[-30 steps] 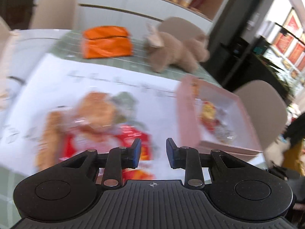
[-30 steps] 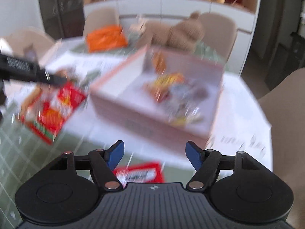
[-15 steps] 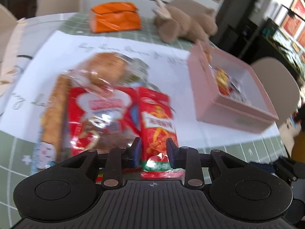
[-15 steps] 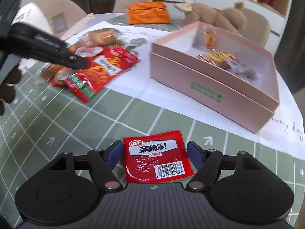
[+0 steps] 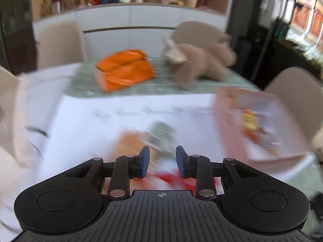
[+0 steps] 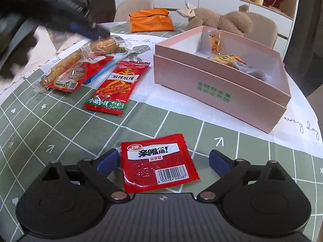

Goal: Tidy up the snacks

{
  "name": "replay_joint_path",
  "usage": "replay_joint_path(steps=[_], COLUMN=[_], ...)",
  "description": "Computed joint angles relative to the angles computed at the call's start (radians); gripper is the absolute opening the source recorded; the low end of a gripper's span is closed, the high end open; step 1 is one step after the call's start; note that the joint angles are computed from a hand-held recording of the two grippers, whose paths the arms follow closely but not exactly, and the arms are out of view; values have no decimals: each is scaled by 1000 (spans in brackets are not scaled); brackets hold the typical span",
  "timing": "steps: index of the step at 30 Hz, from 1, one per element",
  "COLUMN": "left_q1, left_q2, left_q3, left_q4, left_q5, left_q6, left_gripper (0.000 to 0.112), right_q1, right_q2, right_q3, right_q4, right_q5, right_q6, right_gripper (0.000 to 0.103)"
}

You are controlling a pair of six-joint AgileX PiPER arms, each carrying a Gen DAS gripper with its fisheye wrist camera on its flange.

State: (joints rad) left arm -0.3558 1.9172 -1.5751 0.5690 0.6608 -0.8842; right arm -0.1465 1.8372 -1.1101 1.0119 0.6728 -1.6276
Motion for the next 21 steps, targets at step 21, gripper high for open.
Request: replay_joint_path(steps=[21], left_q1=[75], left_q2=[-18], left_q3=[118], left_q4=[-410], left_q5=[-128], left_q6=[270], left_gripper=[41], right_q1=[-13], right_q2=[-11], right_q3=[52], right_q4=[98], right_q5=[-16], right_q6=[-100], right_gripper=[102])
